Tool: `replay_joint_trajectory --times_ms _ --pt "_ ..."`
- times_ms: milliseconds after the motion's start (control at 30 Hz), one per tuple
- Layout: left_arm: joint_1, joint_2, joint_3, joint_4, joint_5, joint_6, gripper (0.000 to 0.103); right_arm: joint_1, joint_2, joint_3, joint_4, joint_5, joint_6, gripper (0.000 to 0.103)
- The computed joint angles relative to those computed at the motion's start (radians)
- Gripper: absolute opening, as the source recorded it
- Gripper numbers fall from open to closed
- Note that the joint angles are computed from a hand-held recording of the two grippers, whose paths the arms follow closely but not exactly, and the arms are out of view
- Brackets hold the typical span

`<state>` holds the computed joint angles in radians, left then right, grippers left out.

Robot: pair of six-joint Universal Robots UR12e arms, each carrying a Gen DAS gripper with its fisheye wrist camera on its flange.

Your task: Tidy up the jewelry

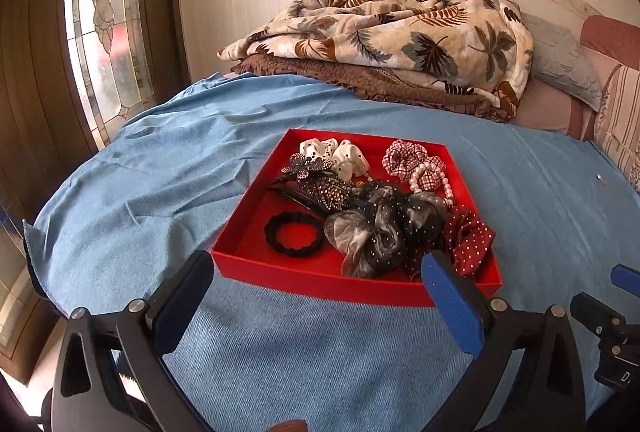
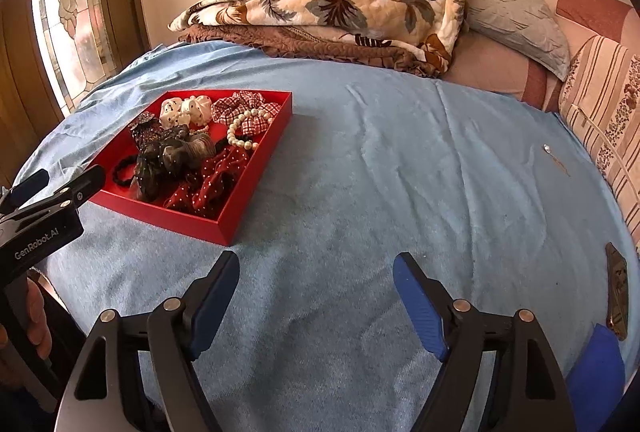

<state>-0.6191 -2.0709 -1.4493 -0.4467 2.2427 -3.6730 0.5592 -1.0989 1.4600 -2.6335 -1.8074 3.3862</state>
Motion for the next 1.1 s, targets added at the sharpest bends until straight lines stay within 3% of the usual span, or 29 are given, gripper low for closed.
replay_joint_trajectory --times_ms 333,700,1100 --pt "-0.032 0.03 -0.029 -0.001 0.039 -0.035 0.103 0.004 -0.012 0.025 -0.041 0.002 -0.002 0.086" --pt "-0.063 0.058 -0.019 -0.073 0.035 -0.081 0.103 0.01 -0.036 0.07 -0.106 -0.013 -0.017 0.089" --pt "-0.088 0.059 -0.005 -0.079 0.075 -0.068 0.103 0.015 -0.051 0.094 -0.15 -0.024 -0.023 0.09"
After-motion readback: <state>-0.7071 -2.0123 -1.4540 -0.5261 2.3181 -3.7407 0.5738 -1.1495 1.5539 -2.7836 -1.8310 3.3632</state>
